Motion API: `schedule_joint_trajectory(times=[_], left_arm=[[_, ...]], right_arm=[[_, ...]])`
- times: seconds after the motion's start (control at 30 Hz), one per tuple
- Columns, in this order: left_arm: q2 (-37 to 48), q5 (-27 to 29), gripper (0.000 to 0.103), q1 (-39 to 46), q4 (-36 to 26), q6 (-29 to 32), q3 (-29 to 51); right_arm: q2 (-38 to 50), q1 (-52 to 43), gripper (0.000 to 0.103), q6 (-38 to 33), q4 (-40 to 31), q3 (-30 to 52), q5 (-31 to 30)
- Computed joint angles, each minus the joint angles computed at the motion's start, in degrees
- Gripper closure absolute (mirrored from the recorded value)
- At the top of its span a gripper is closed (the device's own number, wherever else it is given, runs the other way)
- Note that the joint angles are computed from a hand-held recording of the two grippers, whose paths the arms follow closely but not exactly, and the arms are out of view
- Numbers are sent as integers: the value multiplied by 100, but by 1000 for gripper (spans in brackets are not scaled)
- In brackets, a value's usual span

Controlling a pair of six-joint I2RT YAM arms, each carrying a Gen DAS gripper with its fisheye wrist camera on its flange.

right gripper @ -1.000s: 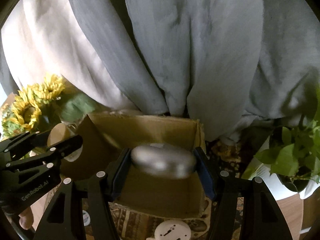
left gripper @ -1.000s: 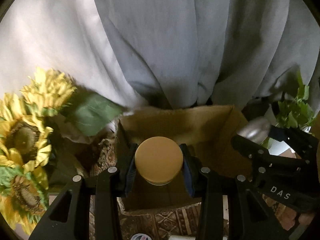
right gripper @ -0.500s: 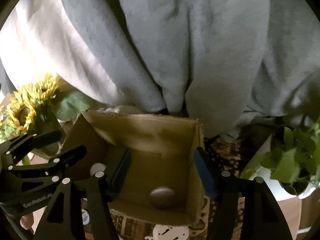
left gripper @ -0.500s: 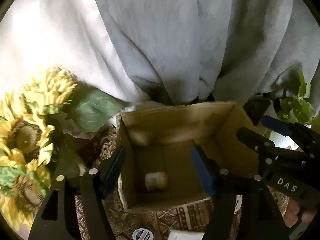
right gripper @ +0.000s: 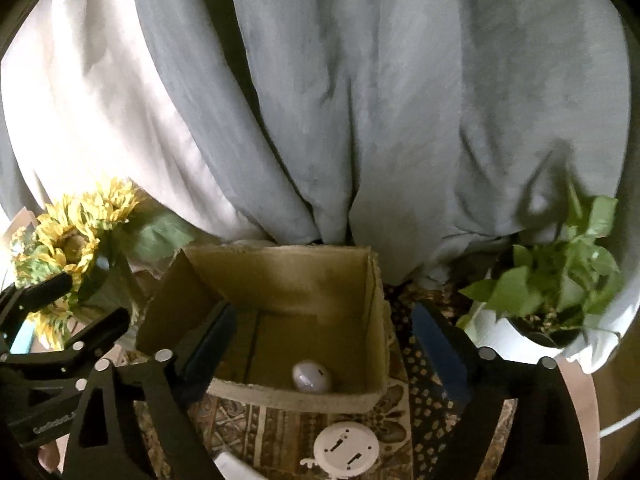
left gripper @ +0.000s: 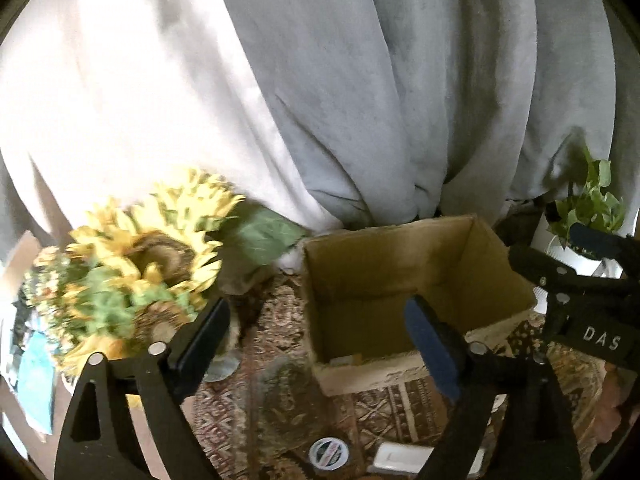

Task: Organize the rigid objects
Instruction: 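Withdraw both open grippers from the box back toward the rug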

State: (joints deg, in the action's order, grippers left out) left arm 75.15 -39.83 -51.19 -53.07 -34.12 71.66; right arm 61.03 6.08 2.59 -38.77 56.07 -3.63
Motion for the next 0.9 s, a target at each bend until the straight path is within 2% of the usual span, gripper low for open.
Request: schedule_joint_trajectory(times=[0.13, 0.37, 0.7, 0.9], left_arm=[[-247, -524, 7, -451, -318, -392, -192], [-432, -1261, 5, -1228, -1172, -1648, -403], [-308, -1626, 5, -2296, -2525, -3845, -579], [-84, -1757, 5, -2902, -3148, -5200, -716]], right_arm=[[-428, 81, 9, 10, -100, -173, 184], [-1262, 510, 8, 246, -328, -510, 692], [-2508, 1415, 2, 758, -532, -1072, 1751], [-3061, 1582, 1, 977, -725, -1399, 1854]])
